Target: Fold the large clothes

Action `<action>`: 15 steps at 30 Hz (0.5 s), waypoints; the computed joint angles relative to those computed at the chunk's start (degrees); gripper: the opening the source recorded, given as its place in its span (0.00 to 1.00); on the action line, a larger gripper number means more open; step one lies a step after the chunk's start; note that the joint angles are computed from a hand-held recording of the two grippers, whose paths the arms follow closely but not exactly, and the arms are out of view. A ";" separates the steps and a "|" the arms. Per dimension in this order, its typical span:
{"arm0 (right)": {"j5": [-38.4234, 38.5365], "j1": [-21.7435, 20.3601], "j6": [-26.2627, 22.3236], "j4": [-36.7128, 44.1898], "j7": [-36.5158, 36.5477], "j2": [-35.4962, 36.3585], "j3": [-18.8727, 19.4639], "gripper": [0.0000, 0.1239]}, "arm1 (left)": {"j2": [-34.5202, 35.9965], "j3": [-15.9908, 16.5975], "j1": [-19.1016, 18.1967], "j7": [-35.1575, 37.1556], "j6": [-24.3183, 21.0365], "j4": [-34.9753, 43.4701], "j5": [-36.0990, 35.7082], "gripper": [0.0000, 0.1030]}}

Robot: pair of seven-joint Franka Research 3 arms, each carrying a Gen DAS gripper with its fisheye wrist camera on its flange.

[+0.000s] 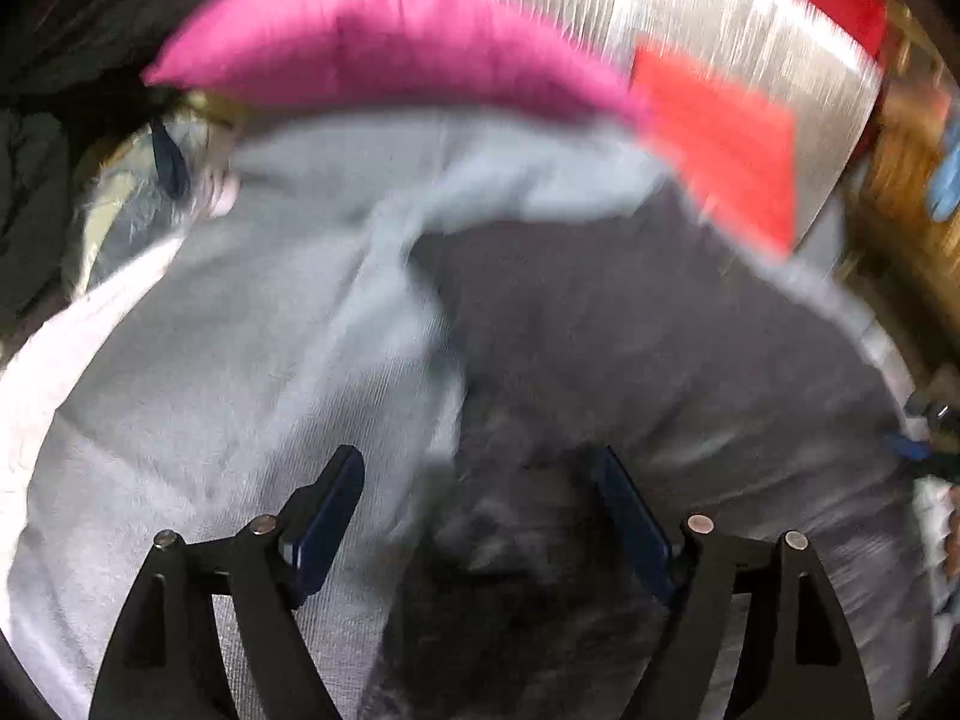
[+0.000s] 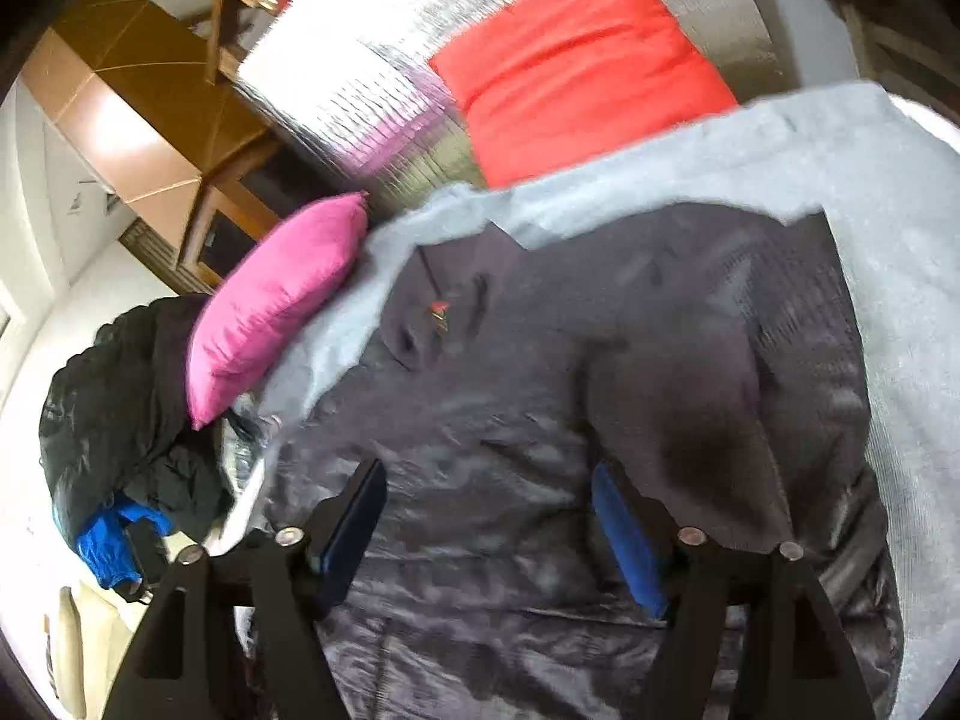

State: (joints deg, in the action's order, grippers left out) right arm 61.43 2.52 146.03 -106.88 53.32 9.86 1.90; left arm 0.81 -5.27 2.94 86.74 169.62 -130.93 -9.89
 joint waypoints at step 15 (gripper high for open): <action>0.80 -2.43 -1.40 8.98 8.79 8.96 0.14 0.64 | 3.03 -1.59 -0.03 -9.68 -0.62 3.21 10.21 0.89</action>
State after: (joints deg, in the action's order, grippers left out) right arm 62.23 0.09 144.63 -97.90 62.11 18.81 2.04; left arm 3.84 -6.86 2.91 77.06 169.00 -127.71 0.32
